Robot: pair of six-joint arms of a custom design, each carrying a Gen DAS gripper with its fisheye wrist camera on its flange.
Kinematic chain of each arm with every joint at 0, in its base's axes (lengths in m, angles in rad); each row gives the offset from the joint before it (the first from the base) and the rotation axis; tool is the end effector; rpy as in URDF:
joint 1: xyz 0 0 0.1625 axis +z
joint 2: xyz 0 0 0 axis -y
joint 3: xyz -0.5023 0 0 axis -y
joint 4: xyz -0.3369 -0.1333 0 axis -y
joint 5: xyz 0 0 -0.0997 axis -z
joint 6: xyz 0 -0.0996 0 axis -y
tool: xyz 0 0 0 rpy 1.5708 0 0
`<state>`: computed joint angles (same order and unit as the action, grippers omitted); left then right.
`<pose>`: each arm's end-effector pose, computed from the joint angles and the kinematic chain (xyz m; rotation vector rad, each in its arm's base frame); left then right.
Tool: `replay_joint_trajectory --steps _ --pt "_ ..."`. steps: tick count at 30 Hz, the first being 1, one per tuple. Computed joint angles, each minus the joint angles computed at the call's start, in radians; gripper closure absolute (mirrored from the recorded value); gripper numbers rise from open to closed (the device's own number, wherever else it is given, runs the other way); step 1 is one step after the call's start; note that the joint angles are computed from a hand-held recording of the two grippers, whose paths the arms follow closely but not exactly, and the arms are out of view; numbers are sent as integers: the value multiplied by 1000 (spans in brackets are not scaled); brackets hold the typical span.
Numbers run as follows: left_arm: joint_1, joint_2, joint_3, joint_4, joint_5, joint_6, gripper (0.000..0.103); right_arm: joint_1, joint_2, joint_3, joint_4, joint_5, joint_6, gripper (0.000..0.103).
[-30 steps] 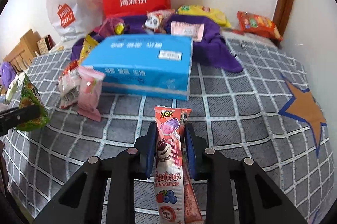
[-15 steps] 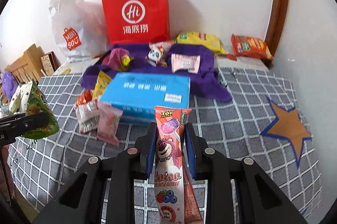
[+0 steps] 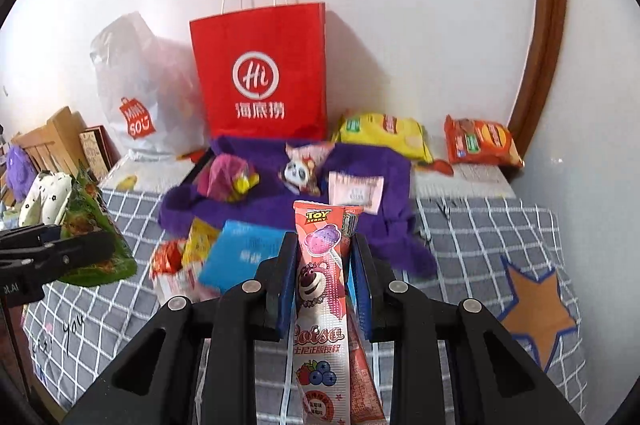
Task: Organize snacks
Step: 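Carry both held packets over the purple cloth with both grippers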
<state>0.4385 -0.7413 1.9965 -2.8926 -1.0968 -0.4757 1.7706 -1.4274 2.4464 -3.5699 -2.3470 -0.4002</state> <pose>-0.4496 -0.4083 0.0996 0.8839 2.6649 -0.5533 0.1343 -0.3431 0.4160 0.1821 -2.1309 1.0237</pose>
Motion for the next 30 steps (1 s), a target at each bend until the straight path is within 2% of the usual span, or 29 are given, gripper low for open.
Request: replay_joint_trajectory --steps 7,12,19,23,28,30 --pt "29 51 -116 33 -36 46 57 -27 14 -101 56 32 -23 77" --pt "56 90 -211 75 -25 68 57 -62 37 -176 110 64 -25 77" --pt "104 161 -383 216 -9 95 57 -104 86 -277 167 92 -26 77" --pt "130 199 -463 247 -18 121 57 -115 123 -346 209 105 -20 77" --pt "164 231 -495 234 -6 139 57 -145 175 -382 241 145 -61 77" --pt "178 247 -522 272 -7 125 58 -166 194 -382 246 166 -93 77"
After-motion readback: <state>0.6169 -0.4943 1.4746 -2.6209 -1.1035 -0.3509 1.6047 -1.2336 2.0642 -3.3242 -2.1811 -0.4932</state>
